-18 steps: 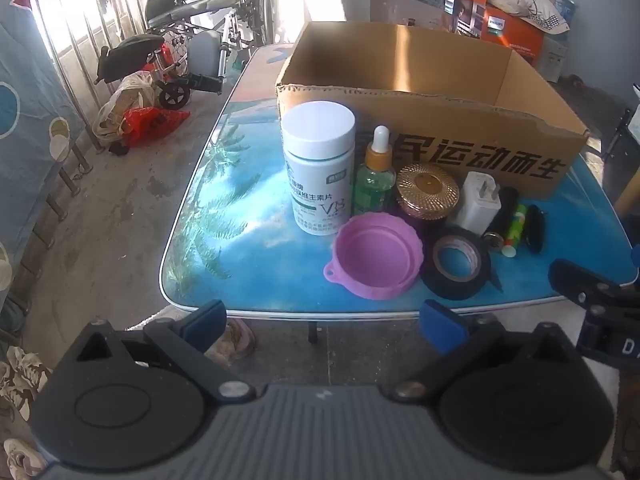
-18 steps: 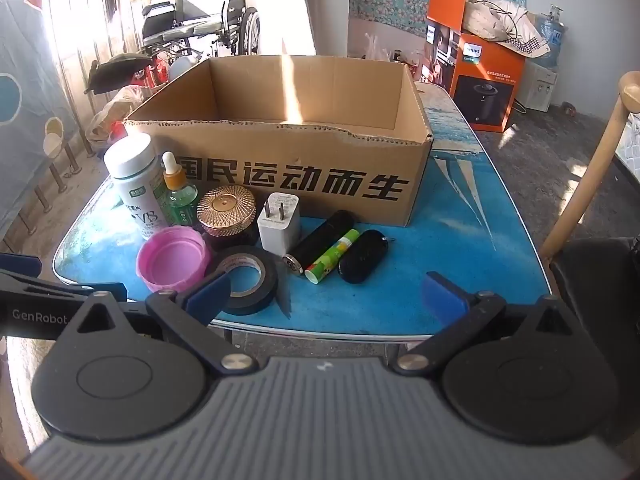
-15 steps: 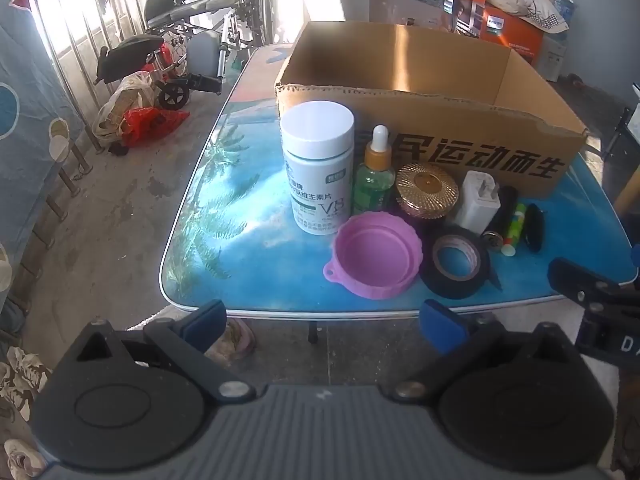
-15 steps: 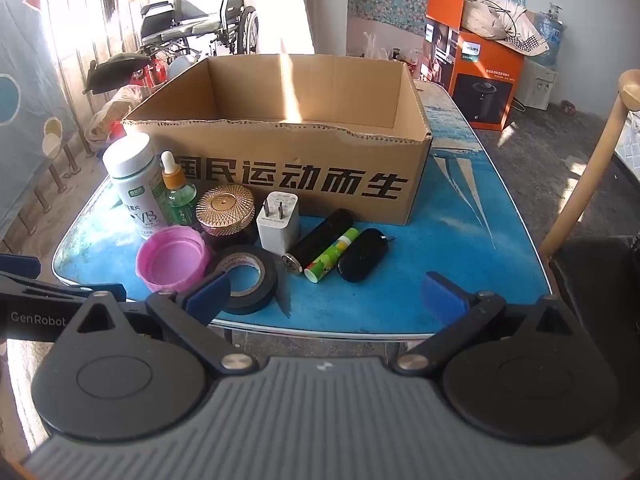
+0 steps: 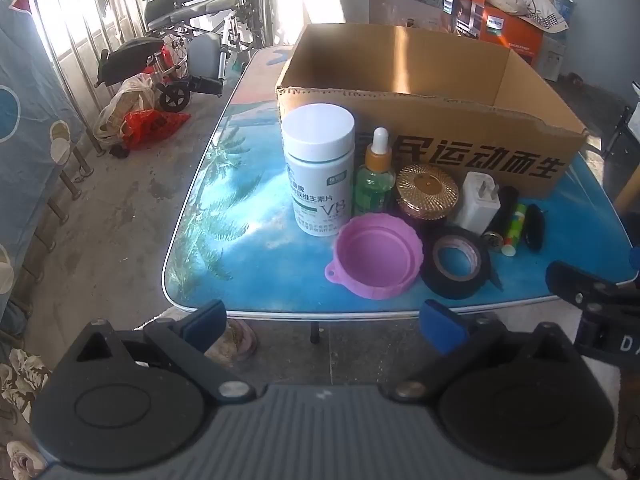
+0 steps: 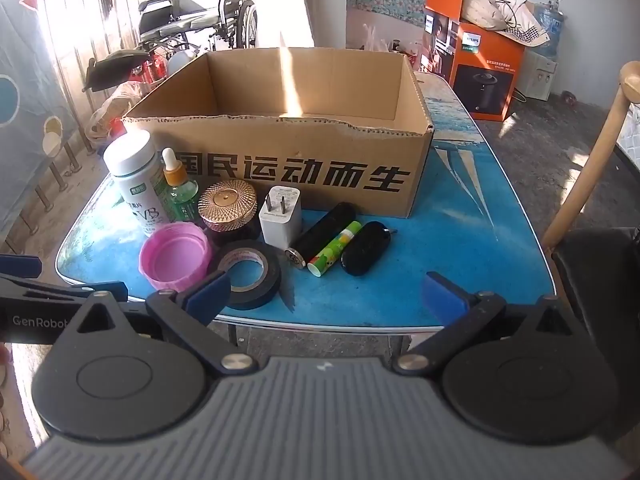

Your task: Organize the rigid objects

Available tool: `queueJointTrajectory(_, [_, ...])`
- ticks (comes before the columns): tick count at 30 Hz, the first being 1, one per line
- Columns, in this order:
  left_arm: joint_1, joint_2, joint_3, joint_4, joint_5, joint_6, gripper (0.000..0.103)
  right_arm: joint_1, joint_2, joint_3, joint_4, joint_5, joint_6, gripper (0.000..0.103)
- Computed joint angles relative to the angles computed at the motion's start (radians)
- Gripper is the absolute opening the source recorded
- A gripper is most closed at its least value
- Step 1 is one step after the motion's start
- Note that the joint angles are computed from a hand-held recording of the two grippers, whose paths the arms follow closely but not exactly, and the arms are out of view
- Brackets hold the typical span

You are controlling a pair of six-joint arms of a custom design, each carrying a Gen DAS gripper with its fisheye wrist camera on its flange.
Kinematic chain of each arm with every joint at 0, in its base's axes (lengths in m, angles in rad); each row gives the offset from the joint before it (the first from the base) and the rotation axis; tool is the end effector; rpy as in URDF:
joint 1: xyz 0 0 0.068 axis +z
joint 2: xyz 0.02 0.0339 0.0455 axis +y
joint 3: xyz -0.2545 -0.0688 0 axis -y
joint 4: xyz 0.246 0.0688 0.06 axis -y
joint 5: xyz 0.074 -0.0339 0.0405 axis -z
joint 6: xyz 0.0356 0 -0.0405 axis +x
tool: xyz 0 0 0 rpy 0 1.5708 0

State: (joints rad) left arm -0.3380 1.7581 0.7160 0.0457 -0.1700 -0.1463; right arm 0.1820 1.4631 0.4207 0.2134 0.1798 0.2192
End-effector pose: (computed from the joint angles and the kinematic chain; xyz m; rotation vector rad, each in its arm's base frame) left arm 0.2874 -0.0946 0.0898 0.1798 2.5392 0.0303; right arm 0.2393 0.0376 0.1039 0.1277 2.3791 -0.0258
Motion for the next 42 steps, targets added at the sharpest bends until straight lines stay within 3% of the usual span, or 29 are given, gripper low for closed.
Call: queueJointTrajectory(42, [0.005,-0.020,-0.017,0.000,-0.010,0.013,0.103,0.001,0.015,0.007,-0.014,-0.016,0.021,0.102])
